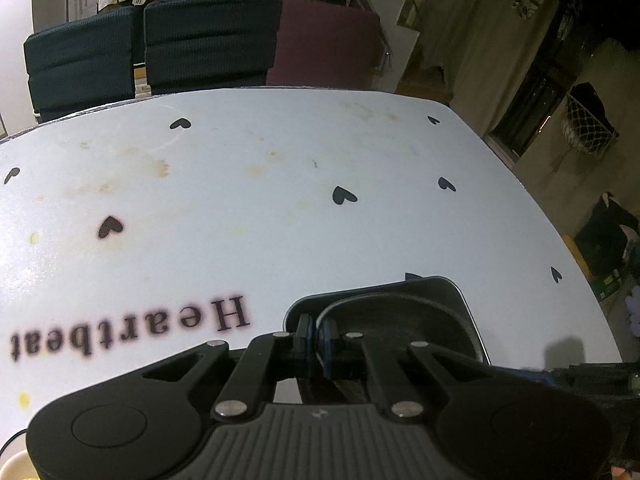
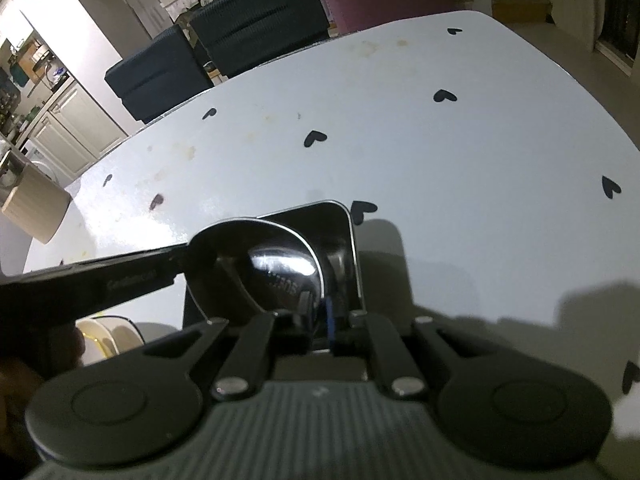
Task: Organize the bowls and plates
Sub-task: 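Lower the oval steel bowl with both tools into the square steel tray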
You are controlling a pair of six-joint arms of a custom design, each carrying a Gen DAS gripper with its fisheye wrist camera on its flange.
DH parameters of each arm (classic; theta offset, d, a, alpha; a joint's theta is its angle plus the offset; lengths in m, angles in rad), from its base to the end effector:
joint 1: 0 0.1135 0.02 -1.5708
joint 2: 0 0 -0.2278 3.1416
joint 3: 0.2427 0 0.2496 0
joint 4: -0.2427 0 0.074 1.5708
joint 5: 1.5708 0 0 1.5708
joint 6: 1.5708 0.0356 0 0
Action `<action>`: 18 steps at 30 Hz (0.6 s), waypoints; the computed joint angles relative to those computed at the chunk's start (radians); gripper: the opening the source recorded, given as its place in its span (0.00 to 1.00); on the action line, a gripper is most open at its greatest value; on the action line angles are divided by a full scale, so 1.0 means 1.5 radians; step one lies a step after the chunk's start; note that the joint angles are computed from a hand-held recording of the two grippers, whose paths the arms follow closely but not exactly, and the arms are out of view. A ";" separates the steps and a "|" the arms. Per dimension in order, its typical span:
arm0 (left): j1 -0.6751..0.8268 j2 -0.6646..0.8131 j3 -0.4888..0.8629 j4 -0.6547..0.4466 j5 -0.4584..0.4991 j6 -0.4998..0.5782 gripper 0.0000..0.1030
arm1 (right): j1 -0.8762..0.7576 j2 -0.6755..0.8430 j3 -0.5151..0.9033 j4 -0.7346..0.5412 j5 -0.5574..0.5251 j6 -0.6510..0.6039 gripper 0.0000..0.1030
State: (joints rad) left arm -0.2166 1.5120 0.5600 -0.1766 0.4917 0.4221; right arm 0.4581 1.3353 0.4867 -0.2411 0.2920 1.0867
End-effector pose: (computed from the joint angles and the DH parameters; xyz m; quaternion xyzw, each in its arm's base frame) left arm 0.2319 -0.0682 0.0831 0.3478 0.8817 -0.2144 0.2359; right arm 0.2037 0.0890 0.0970 0.3300 0.9031 0.0633 0.2674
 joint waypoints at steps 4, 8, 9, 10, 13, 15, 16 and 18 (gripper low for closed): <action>-0.001 0.004 0.002 0.004 0.001 -0.005 0.04 | 0.023 0.000 0.014 -0.035 0.005 0.019 0.14; -0.002 -0.002 -0.004 0.015 0.001 0.001 0.05 | 0.027 -0.023 0.002 -0.034 0.013 0.020 0.17; -0.001 -0.007 -0.009 0.024 0.003 0.000 0.05 | 0.029 -0.028 -0.002 -0.033 0.016 0.021 0.17; 0.001 -0.012 -0.011 0.028 0.006 -0.001 0.05 | 0.029 -0.036 -0.007 -0.030 0.017 0.020 0.17; 0.012 -0.020 -0.009 0.027 0.022 -0.010 0.11 | 0.027 -0.061 -0.020 -0.027 0.024 0.022 0.17; 0.021 -0.026 -0.005 0.021 0.031 -0.015 0.20 | 0.026 -0.084 -0.031 -0.031 0.034 0.024 0.19; 0.027 -0.029 -0.002 0.013 0.037 -0.016 0.23 | 0.024 -0.093 -0.035 -0.032 0.039 0.026 0.21; 0.040 -0.035 0.007 -0.011 0.045 -0.010 0.31 | 0.021 -0.108 -0.043 -0.038 0.052 0.031 0.27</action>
